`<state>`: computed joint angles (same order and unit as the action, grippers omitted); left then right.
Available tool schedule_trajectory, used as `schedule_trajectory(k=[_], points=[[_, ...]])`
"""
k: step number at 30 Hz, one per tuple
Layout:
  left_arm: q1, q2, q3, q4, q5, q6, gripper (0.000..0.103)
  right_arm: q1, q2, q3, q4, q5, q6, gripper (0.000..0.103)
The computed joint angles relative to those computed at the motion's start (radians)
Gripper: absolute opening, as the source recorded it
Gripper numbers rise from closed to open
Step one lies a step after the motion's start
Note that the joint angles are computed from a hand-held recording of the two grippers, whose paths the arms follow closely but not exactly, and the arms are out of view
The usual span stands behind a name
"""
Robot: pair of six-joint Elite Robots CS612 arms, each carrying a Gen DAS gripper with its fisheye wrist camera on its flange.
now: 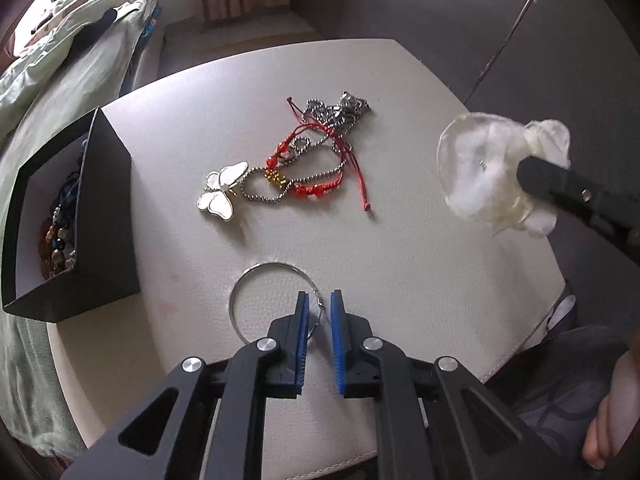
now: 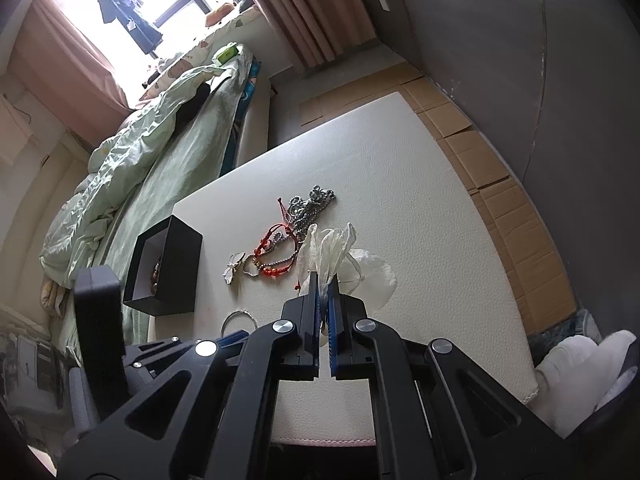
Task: Organize jewelry
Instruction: 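Grasp the silver hoop with the left gripper and carry it toward the box while the right holds the pouch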
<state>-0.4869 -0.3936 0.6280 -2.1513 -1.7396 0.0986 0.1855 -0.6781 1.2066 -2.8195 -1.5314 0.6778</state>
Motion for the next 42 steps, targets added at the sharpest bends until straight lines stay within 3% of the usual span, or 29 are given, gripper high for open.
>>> schedule_trajectory(k=[2,4,5,6,8,12,23,27,29,30,36,42], points=[[0.001,-0.012,0.022,-0.035,-0.006,0.008,0.011,0.0,0.001,-0.003,0.004,0.0,-0.003,0.005],[0.005,-0.025,0.041,-0.079,-0.025,-0.004,0.045,-0.001,0.002,-0.005,0.007,0.003,-0.003,0.005],[0.007,-0.037,0.067,-0.128,-0.029,-0.02,0.08,-0.001,0.003,-0.006,0.008,0.004,-0.005,0.005],[0.007,-0.047,0.088,-0.17,-0.023,-0.031,0.09,-0.001,0.003,-0.006,0.009,0.004,-0.007,0.005],[0.007,-0.057,0.106,-0.198,-0.014,-0.029,0.085,-0.002,0.002,-0.007,0.014,0.005,-0.011,0.005],[0.004,-0.044,0.084,-0.126,0.019,-0.012,0.069,-0.003,0.002,-0.006,0.011,0.006,-0.006,0.005],[-0.005,-0.025,0.082,-0.088,0.117,-0.043,0.067,-0.007,0.003,-0.002,-0.002,0.014,0.004,0.005],[-0.013,-0.033,0.104,-0.117,0.15,-0.036,0.066,-0.007,0.002,-0.001,-0.001,0.015,0.001,0.005],[-0.015,-0.038,0.116,-0.129,0.167,-0.037,0.058,-0.007,0.002,0.0,0.0,0.015,0.0,0.005],[-0.015,-0.04,0.118,-0.133,0.168,-0.037,0.049,-0.007,0.002,-0.001,0.0,0.015,0.001,0.005],[-0.002,-0.039,0.098,-0.106,0.107,-0.059,0.048,-0.007,0.003,-0.001,0.0,0.014,-0.003,0.005],[0.016,-0.065,0.123,-0.189,0.021,-0.094,0.048,-0.006,0.005,0.001,-0.027,0.022,-0.011,0.005]])
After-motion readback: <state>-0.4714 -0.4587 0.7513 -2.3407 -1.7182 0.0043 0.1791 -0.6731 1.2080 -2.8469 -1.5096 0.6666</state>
